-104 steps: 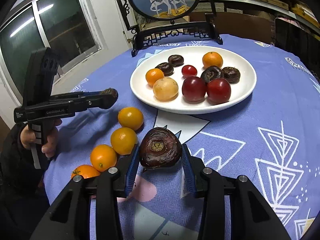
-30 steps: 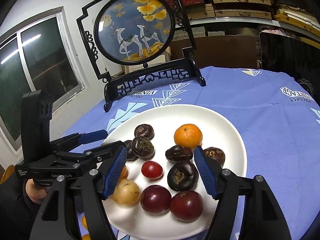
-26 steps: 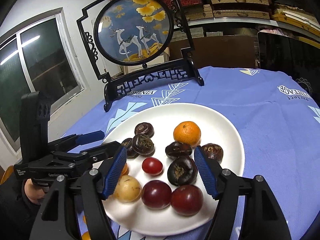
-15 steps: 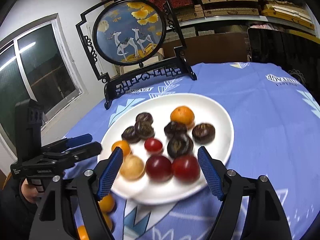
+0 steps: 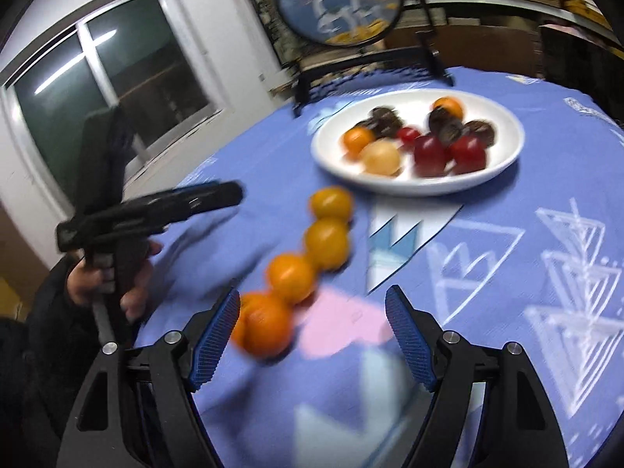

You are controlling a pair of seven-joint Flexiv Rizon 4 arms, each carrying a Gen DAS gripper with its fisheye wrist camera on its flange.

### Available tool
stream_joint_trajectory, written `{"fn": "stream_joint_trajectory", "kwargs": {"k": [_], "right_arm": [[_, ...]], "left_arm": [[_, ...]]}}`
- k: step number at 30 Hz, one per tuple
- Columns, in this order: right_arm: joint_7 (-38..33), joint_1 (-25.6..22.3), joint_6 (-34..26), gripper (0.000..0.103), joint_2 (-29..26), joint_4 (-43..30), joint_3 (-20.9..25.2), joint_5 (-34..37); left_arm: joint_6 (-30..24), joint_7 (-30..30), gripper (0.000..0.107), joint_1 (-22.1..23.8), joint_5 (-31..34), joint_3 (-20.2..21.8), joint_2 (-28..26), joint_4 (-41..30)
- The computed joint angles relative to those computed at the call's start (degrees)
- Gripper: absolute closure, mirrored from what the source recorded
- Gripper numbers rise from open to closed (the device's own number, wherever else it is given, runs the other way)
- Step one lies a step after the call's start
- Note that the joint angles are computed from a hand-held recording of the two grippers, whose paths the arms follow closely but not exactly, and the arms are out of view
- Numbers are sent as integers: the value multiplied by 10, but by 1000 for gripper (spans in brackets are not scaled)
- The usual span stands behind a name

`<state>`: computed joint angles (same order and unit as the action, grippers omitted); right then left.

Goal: Organize fruits
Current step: 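Lift both open tools away from the plate toward the mandarins, then grasp a mandarin with the left tool while the right tool grasps another mandarin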

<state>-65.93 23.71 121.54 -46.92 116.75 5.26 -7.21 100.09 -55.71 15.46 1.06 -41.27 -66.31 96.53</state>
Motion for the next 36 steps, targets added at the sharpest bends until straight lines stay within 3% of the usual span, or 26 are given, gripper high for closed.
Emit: {"fn": "stream_joint_trajectory", "kwargs": {"k": [3,5,15,16,36], "right_arm": [[-11,26,-15,27,0,0,-10,5],[-13,34,-28,35,0,-6,-11,5],[-12,85,-67,53,-9,-32,-48,41],[-12,83,-65,57,-10,-33,-47,42],[11,15,3,58,-17,-10,3,25]], "left_arm": [[12,0,12,-1,9,8,5,15],[13,-1,12,0,13,7,4,18],[13,-20,12,-21,7,35,16,16],[12,-20,12,-21,7,36,16,16],[1,-23,12,-63,-16,81,33,3]]}}
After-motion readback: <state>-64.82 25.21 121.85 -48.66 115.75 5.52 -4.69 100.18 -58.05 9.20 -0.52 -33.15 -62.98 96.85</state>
